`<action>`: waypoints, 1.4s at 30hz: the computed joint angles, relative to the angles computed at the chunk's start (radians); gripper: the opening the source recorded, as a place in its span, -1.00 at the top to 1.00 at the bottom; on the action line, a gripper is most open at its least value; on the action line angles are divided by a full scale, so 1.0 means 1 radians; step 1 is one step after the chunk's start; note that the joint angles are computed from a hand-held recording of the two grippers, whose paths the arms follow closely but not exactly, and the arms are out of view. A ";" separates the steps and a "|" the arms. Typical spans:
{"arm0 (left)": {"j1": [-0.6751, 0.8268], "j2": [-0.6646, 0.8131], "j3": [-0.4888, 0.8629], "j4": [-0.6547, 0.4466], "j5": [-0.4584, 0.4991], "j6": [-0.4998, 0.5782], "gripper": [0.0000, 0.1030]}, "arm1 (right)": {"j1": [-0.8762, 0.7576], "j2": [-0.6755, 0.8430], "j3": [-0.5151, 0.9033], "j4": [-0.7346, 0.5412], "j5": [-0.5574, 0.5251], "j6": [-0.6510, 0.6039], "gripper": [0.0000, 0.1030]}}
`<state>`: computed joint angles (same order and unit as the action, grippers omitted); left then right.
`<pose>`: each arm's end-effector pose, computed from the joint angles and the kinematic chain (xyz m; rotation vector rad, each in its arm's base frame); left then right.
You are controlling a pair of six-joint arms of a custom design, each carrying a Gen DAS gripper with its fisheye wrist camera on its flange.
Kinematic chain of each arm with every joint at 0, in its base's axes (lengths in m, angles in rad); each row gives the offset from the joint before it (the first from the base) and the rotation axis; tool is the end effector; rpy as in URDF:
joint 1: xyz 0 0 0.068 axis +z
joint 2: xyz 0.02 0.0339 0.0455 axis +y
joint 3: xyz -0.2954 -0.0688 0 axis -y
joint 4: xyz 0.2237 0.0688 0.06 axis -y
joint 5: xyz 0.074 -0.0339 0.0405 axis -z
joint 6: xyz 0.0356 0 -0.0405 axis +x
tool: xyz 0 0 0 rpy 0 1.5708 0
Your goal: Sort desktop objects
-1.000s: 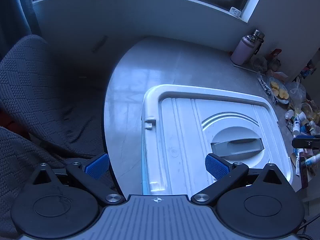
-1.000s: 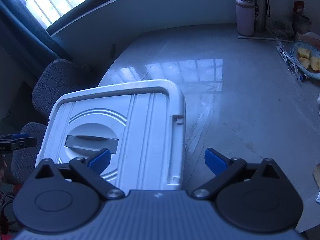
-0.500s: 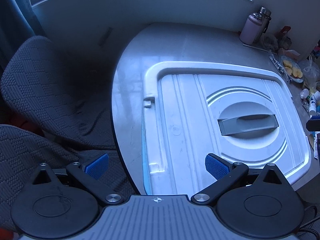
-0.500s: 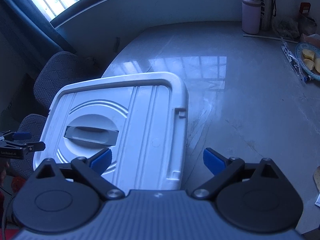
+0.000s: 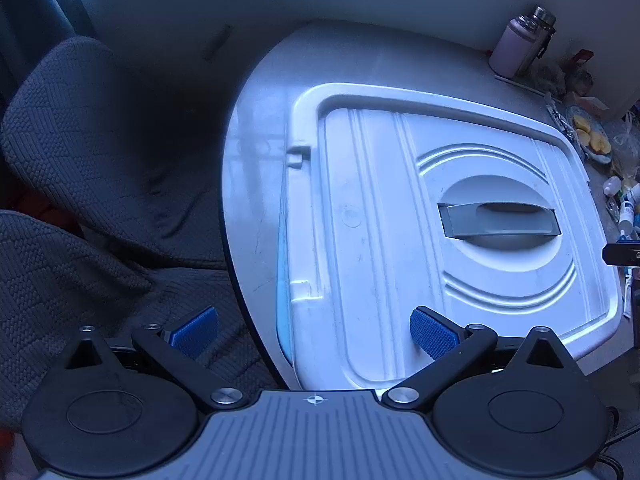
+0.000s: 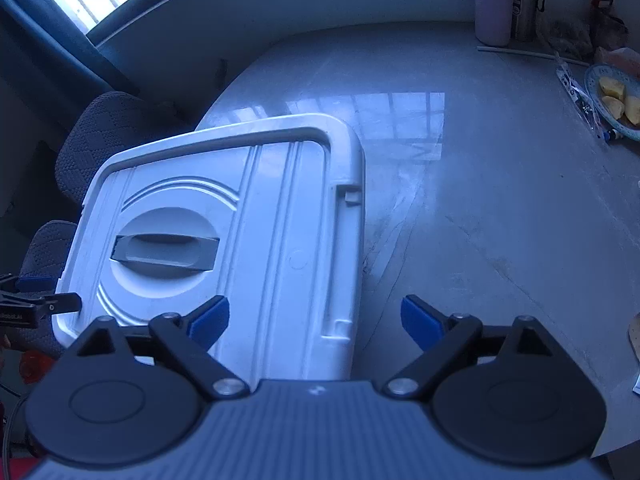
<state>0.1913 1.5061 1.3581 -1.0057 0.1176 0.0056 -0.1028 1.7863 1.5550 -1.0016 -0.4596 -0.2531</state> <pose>0.2711 0.0482 0.3347 -0.2179 2.7050 -0.1025 0.3495 -0.0202 0.3093 -0.3081 2.6662 0.5365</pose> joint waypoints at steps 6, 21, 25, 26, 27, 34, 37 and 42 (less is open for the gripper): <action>0.037 -0.002 -0.023 0.010 0.066 -0.008 -0.99 | -0.007 0.032 0.002 -0.026 -0.026 0.011 -0.40; 0.062 0.032 -0.014 0.043 0.136 0.032 -0.73 | -0.016 -0.031 -0.089 0.029 -0.059 0.111 0.03; 0.068 0.064 0.019 0.025 0.140 0.056 -0.64 | -0.002 -0.065 -0.117 0.051 -0.020 0.120 0.05; 0.065 0.065 0.022 0.024 0.135 0.062 -0.64 | -0.001 -0.067 -0.120 0.052 -0.017 0.123 0.05; 0.062 0.068 0.027 0.023 0.134 0.066 -0.64 | 0.000 -0.067 -0.119 0.049 -0.014 0.124 0.05; 0.065 0.080 0.029 0.040 0.147 0.083 -0.71 | 0.011 -0.079 -0.135 0.062 -0.003 0.143 0.06; 0.064 0.078 0.023 0.049 0.145 0.089 -0.71 | 0.014 -0.077 -0.128 0.057 0.000 0.144 0.05; 0.065 0.075 0.016 0.060 0.145 0.092 -0.74 | 0.028 -0.080 -0.129 0.053 0.022 0.144 0.00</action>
